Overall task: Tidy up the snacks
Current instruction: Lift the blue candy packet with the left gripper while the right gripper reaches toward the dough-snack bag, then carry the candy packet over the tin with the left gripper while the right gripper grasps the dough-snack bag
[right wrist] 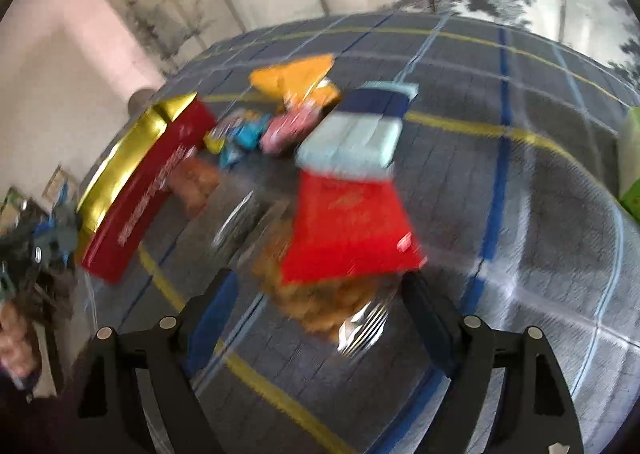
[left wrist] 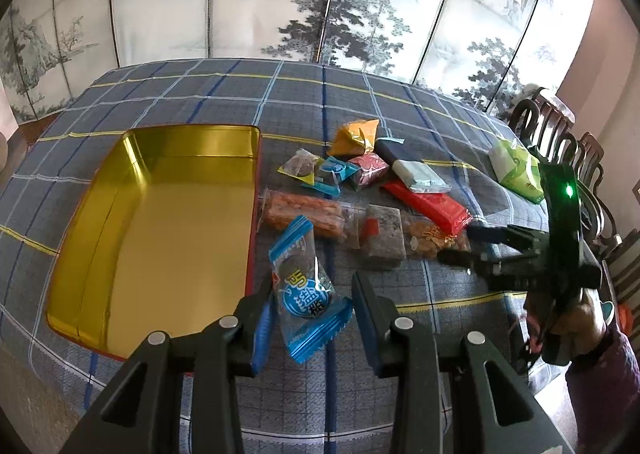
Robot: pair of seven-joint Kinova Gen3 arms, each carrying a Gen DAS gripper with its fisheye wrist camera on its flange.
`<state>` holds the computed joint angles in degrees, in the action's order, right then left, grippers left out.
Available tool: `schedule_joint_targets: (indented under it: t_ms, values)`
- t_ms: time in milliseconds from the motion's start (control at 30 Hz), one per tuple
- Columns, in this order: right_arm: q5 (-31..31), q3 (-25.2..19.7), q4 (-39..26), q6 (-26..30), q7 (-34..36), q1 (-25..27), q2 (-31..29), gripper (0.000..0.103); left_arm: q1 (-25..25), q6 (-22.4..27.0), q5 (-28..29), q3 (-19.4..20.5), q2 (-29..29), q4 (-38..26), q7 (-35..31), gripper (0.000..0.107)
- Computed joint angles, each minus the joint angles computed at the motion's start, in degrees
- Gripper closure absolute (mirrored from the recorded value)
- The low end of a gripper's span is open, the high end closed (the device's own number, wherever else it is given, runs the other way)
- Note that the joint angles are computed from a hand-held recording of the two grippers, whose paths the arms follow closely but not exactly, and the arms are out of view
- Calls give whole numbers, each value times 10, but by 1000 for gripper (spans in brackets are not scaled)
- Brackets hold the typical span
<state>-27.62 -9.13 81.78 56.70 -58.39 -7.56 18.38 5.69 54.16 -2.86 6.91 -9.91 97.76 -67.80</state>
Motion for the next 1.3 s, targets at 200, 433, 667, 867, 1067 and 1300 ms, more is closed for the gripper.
schedule_joint_targets:
  t_ms: [200, 433, 667, 867, 1067, 1300]
  values:
    - [-4, -11, 25, 10, 57, -5, -27, 16, 0, 5, 4, -2, 2, -3, -3, 71]
    - [9, -1, 14, -8, 52, -25, -24, 17, 0, 5, 7, -4, 1, -2, -3, 71]
    - [58, -2, -3, 17, 39, -52, -14, 20, -3, 5, 5, -5, -2, -3, -7, 71]
    - [106, 9, 45, -45, -9, -76, -45, 59, -8, 3, 9, -9, -5, 0, -9, 71]
    - [162, 14, 50, -64, -74, -102, -52, 64, -11, 2, 1, -6, -12, 5, -5, 71]
    - [170, 8, 24, -39, -91, -100, -36, 59, -15, 4, -1, -7, -20, 8, -13, 71]
